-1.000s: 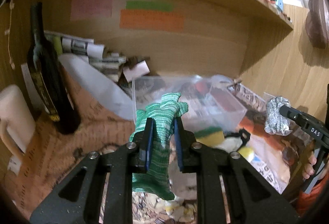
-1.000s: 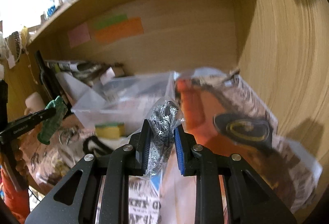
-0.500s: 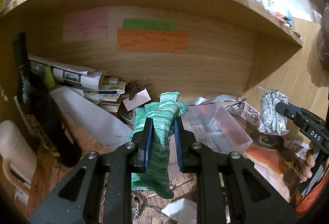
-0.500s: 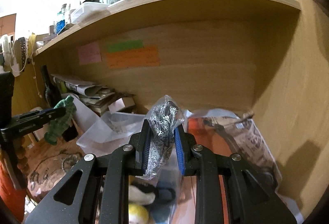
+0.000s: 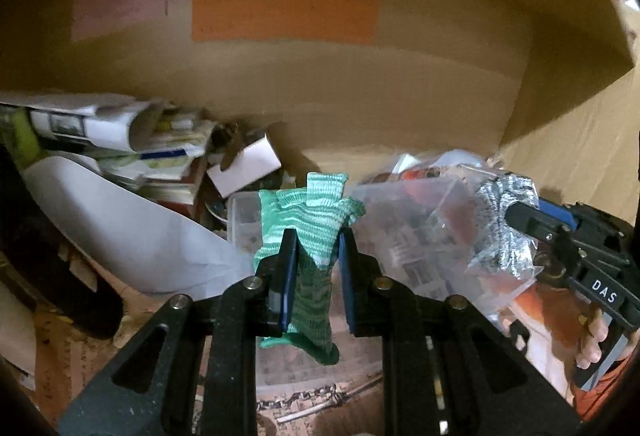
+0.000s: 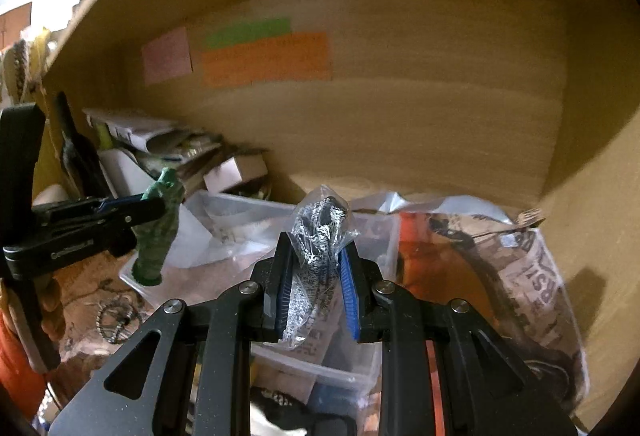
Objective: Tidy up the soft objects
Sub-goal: 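Carry the glove into the clear box with the left tool while the right drops steel wool in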
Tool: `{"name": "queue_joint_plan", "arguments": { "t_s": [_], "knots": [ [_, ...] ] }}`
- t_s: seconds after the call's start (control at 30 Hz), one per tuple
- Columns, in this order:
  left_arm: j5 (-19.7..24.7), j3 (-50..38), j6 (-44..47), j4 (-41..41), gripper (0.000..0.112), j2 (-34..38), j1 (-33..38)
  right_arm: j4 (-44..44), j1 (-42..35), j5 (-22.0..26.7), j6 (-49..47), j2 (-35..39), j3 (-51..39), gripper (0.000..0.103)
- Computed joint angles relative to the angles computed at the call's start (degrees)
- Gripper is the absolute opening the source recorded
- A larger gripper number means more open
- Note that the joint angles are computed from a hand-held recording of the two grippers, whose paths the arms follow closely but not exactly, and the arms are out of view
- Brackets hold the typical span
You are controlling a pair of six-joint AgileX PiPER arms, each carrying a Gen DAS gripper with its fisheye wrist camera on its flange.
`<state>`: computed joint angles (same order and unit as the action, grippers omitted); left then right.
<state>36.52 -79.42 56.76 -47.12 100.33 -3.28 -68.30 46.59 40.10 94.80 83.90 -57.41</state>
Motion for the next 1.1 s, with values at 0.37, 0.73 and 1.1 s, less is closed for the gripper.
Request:
{"name": "queue_joint_plan", "arguments": {
  "t_s": [0.37, 0.73, 1.1],
  "knots": [
    [-0.12, -5.94, -12.14, 14.19, 0.019, 7.63, -5.26, 14.5, -5.85, -4.76, -17.31, 8.93, -6.8, 0.02],
    [1.44, -4.84, -10.98, 13.32, 0.042, 7.58, -5.33, 18.85, -6.34, -4.2, -22.69, 10.28, -7.96, 0.031],
    [1.88, 2.32, -0.04, 1.6, 0.067, -1.68, -0.61, 4.76, 1.36, 4.44, -10.62, 5.46, -6.81, 0.069]
  ]
}}
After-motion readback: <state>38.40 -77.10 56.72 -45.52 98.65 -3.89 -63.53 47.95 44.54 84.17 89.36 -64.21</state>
